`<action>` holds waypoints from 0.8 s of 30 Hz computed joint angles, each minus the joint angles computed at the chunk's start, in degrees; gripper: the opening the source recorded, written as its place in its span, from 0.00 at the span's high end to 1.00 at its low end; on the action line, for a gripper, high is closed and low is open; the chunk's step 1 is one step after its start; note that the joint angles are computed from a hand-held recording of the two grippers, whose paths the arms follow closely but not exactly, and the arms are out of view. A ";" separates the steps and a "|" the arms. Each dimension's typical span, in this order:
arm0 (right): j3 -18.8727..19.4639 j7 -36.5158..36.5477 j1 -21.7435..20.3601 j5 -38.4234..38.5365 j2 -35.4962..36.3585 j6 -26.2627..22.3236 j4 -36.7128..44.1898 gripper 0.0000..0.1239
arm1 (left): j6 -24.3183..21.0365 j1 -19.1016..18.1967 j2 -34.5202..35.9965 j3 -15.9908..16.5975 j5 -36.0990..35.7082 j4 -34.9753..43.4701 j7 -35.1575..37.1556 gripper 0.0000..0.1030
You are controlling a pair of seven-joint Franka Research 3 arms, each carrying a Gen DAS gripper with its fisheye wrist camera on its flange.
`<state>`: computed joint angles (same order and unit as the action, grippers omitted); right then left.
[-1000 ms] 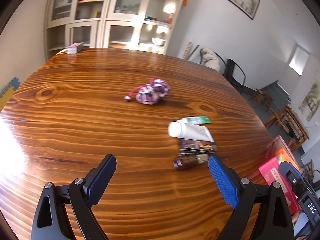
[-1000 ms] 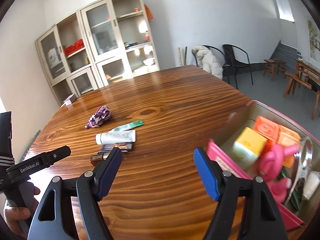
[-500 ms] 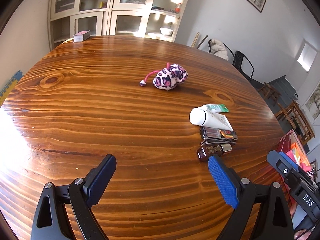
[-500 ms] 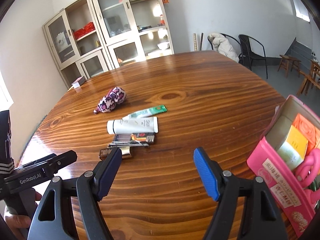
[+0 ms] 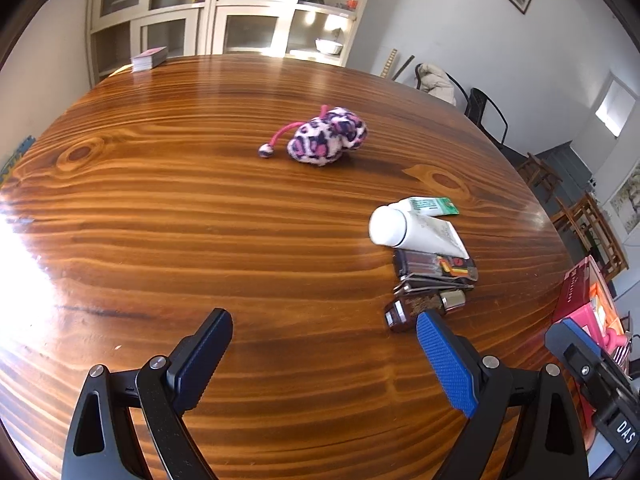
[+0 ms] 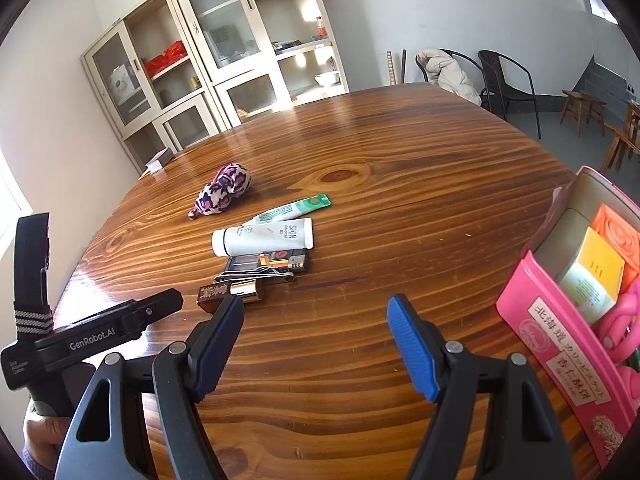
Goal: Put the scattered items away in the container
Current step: 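Move both grippers back over the remaining table items, then grasp the white SKIN tube with the left gripper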
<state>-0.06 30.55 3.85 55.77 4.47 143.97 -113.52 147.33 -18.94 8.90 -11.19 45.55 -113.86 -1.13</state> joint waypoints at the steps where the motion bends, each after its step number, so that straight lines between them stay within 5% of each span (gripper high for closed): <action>1: -0.10 0.39 -0.10 -0.07 0.14 -0.11 0.14 0.37 | 0.02 0.03 0.80 0.03 0.30 1.15 1.00 0.08; 9: -0.27 2.40 -1.05 -0.23 1.19 -1.07 1.61 0.37 | -1.16 0.42 7.06 1.65 -1.81 9.01 9.47 0.08; 24: 0.20 3.86 -0.92 -3.39 2.21 -1.48 1.98 0.37 | 14.39 3.52 13.29 2.87 -12.19 13.78 23.75 0.08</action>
